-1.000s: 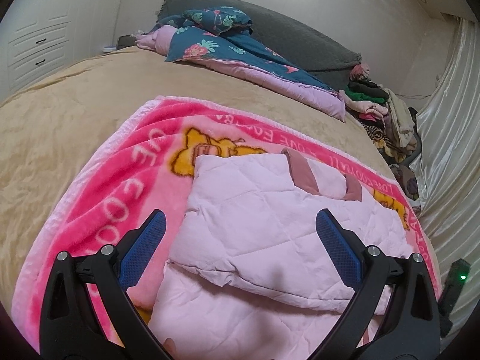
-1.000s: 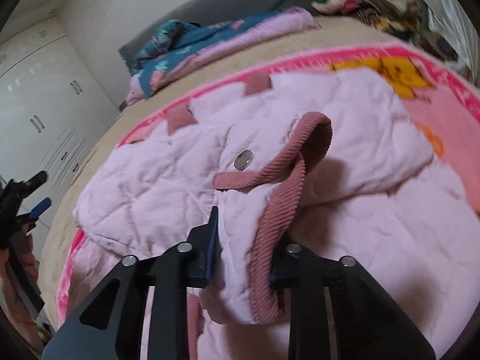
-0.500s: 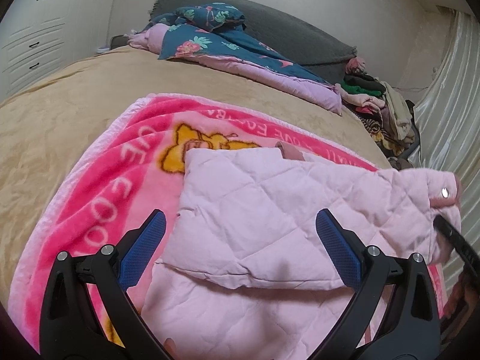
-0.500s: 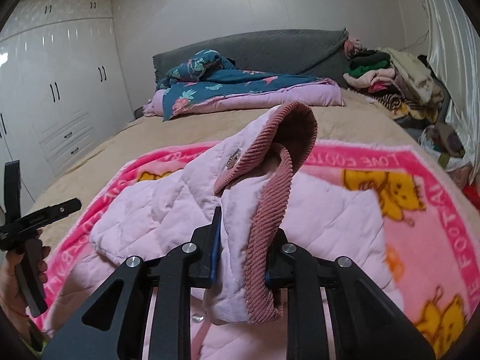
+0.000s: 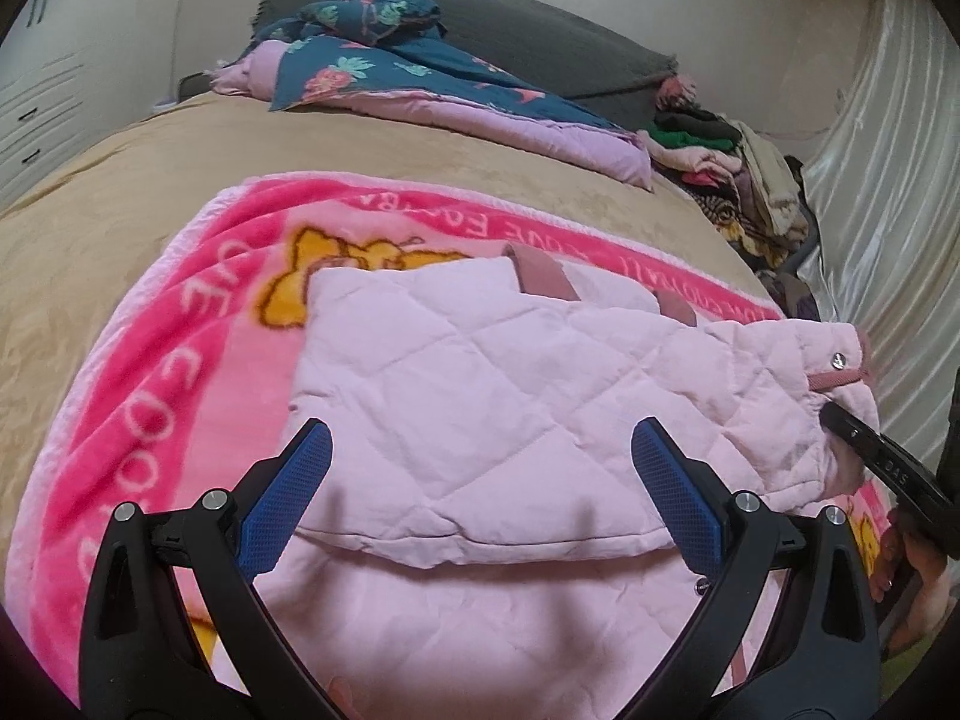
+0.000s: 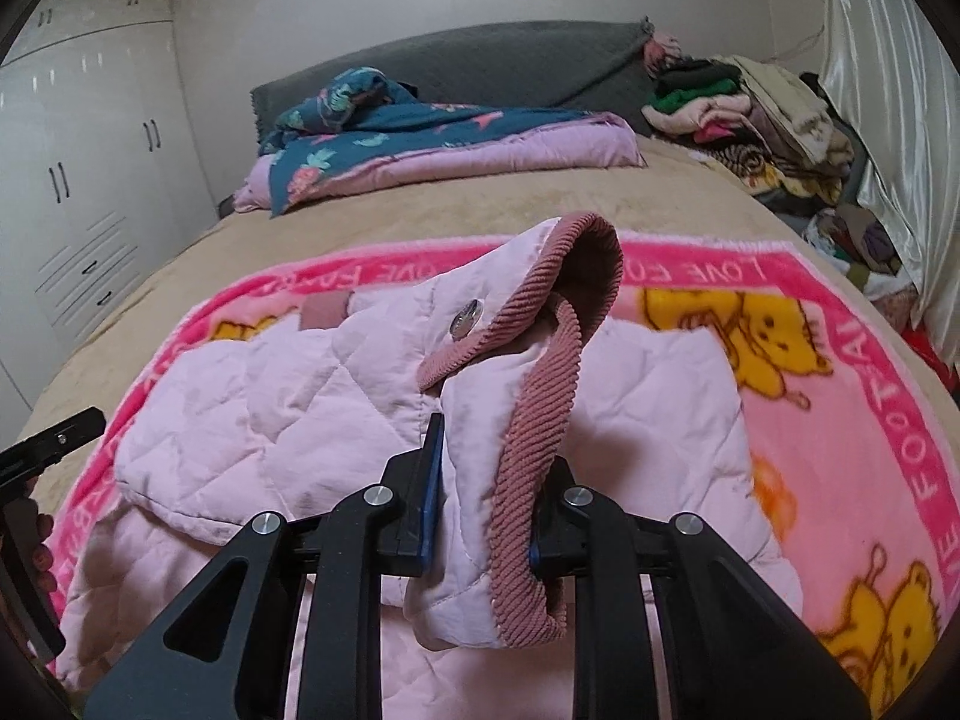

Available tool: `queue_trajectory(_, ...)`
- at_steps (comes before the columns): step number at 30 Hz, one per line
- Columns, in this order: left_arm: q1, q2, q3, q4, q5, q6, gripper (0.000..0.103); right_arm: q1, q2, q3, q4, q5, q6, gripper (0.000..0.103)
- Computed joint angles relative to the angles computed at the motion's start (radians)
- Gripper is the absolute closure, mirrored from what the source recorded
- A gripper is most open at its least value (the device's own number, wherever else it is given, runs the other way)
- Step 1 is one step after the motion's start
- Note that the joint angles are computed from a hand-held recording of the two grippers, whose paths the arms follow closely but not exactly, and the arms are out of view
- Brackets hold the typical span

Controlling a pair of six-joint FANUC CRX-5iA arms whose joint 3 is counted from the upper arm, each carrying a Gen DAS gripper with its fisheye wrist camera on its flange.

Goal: Fold large clothes

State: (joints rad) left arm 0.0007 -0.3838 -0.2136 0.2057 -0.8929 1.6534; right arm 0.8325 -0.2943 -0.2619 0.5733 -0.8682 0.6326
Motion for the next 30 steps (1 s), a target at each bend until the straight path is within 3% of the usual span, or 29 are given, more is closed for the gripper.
queue_trajectory(10,-0.04,0.033,0.019,-0.047,-0.006,0.027,0.01,-0.012,0.024,-0.003,0.003,-0.052,-0.029,0.062)
queue_trajectory(14,-0.041,0.035,0.021,-0.048,-0.007,0.025,0.01,0.005,0.009,-0.024,0.068,-0.064,-0.076,0.044)
queue_trajectory(18,-0.04,0.042,0.01,-0.029,0.002,-0.01,0.01,0.021,0.004,-0.026,0.111,-0.061,-0.068,0.039)
queue_trajectory(19,-0.044,0.045,0.013,-0.036,0.002,-0.006,0.011,0.026,0.006,-0.02,0.108,-0.063,-0.057,0.039)
queue_trajectory(21,-0.046,0.049,0.011,-0.032,0.005,-0.013,0.024,0.038,0.009,-0.011,0.108,-0.063,-0.031,0.035)
queue_trajectory(25,-0.049,0.062,0.006,-0.01,0.0,-0.043,0.034,0.054,0.026,0.025,0.082,-0.056,0.029,0.026)
queue_trajectory(30,-0.047,0.1,0.007,-0.042,-0.058,-0.014,0.034,0.062,0.08,0.115,-0.015,-0.083,0.133,0.02)
